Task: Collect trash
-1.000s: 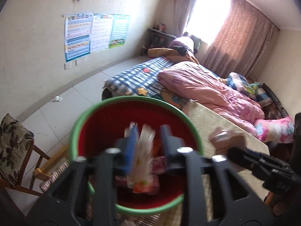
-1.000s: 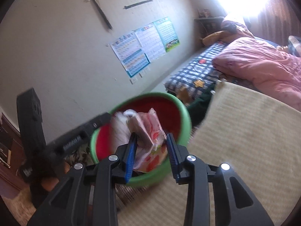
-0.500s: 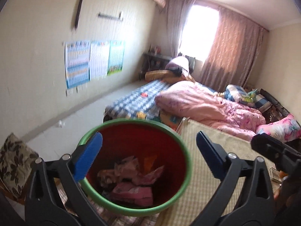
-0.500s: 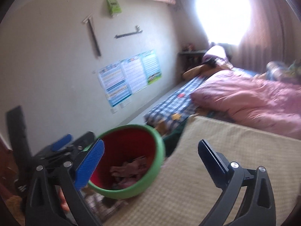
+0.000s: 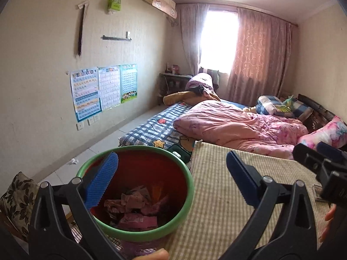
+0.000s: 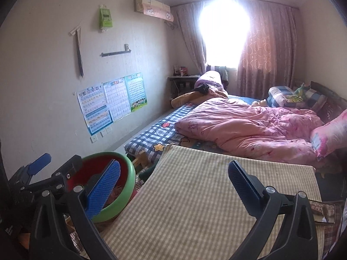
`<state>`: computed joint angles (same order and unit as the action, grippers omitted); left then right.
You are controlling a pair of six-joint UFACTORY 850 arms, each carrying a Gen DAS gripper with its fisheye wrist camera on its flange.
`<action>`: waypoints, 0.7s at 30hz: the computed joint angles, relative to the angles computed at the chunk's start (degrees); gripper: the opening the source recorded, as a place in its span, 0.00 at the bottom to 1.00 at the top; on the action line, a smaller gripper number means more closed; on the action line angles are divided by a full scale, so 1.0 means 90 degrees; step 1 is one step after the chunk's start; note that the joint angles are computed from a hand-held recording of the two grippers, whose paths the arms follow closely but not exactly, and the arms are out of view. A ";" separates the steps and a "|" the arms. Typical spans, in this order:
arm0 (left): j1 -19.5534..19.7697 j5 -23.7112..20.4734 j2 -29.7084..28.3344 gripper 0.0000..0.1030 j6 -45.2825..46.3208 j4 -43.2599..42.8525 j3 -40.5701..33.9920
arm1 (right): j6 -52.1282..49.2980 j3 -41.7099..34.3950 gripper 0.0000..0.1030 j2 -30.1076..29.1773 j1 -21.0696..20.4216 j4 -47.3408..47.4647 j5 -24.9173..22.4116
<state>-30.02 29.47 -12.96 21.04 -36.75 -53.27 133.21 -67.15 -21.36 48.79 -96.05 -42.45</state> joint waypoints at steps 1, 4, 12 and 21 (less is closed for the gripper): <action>-0.0036 0.0043 0.0014 0.95 0.0063 -0.0114 0.0027 | 0.0013 0.0026 0.94 0.0026 -0.0003 -0.0006 -0.0004; -0.0089 0.0081 0.0077 0.95 0.0267 -0.0412 0.0090 | 0.0127 0.0108 0.94 0.0106 0.0027 -0.0061 -0.0006; -0.0167 0.0192 0.0287 0.95 0.0566 -0.0683 0.0337 | 0.0214 0.0127 0.94 0.0116 0.0084 -0.0196 0.0111; -0.0156 0.0144 0.0427 0.95 0.0494 -0.0573 0.0492 | 0.0080 0.0081 0.94 0.0105 0.0195 -0.0030 0.0121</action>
<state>-31.42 30.76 -9.12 25.49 -41.91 -48.85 133.93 -66.42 -20.42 50.54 -96.32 -41.37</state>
